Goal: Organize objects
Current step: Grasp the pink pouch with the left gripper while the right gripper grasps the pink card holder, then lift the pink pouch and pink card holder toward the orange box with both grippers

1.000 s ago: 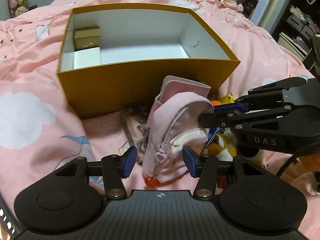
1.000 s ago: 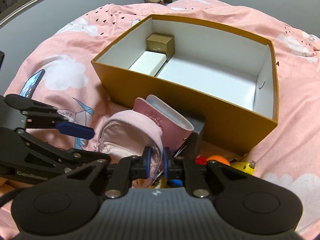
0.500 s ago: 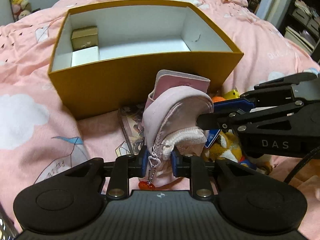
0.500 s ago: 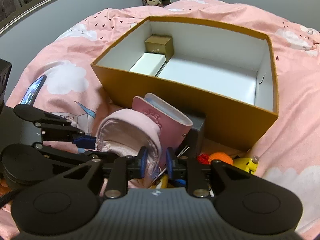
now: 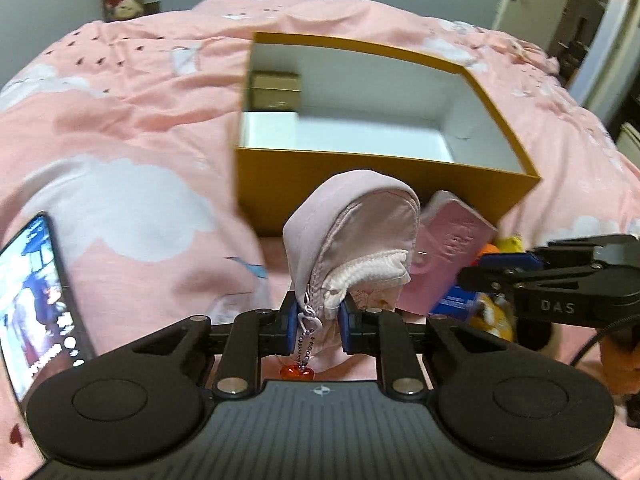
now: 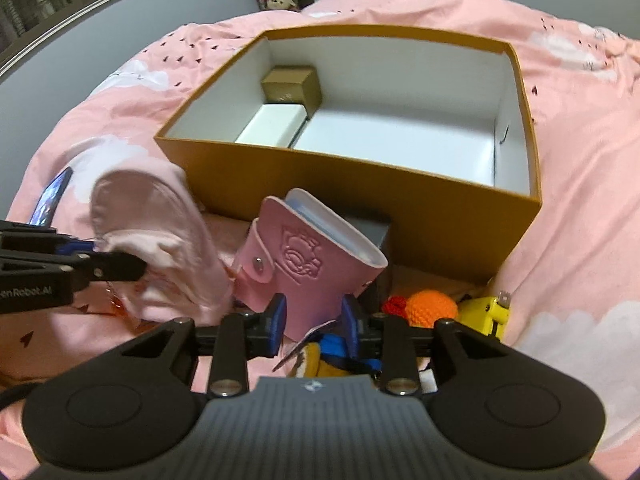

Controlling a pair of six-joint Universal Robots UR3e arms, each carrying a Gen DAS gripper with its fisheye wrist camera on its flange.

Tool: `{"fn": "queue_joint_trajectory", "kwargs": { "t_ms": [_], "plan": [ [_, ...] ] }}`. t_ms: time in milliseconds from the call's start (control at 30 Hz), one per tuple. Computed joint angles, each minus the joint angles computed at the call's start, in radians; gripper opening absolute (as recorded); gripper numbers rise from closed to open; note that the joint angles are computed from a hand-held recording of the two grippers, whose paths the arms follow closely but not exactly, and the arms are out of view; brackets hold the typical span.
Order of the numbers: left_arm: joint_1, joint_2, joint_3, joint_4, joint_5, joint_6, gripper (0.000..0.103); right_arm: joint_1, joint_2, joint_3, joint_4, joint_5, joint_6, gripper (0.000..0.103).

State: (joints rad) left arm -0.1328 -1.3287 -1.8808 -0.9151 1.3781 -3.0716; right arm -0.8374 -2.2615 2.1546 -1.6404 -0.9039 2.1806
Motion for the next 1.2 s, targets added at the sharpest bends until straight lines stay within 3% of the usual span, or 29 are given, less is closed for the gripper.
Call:
{"fn": "queue_joint_trajectory", "kwargs": {
  "t_ms": [200, 333, 467, 600, 867, 1033, 1200],
  "plan": [
    [0.003, -0.038, -0.003, 0.032, 0.015, -0.023, 0.022, 0.053, 0.126, 0.006, -0.075, -0.022, 0.106, 0.034],
    [0.005, -0.056, -0.007, 0.057, 0.017, -0.026, 0.023, 0.067, 0.185, 0.035, -0.154, -0.014, 0.180, 0.041],
    [0.013, -0.065, -0.007, 0.066, 0.012, -0.031, 0.023, 0.078, 0.212, 0.042, -0.178, 0.001, 0.193, 0.045],
    [0.018, -0.069, -0.006, 0.063, 0.015, -0.039, 0.023, 0.055, 0.137, 0.051, -0.128, 0.039, 0.114, 0.032],
    [0.019, -0.083, 0.004, 0.059, 0.024, -0.049, 0.023, 0.023, 0.053, 0.020, -0.008, 0.141, -0.075, 0.032],
    [0.026, -0.096, 0.026, 0.032, 0.038, -0.072, 0.022, 0.103, 0.182, -0.018, -0.140, 0.137, -0.049, 0.031],
    [0.033, -0.095, 0.029, 0.020, 0.039, -0.084, 0.023, 0.112, 0.242, -0.064, -0.097, 0.166, -0.128, 0.031]
  ]
}}
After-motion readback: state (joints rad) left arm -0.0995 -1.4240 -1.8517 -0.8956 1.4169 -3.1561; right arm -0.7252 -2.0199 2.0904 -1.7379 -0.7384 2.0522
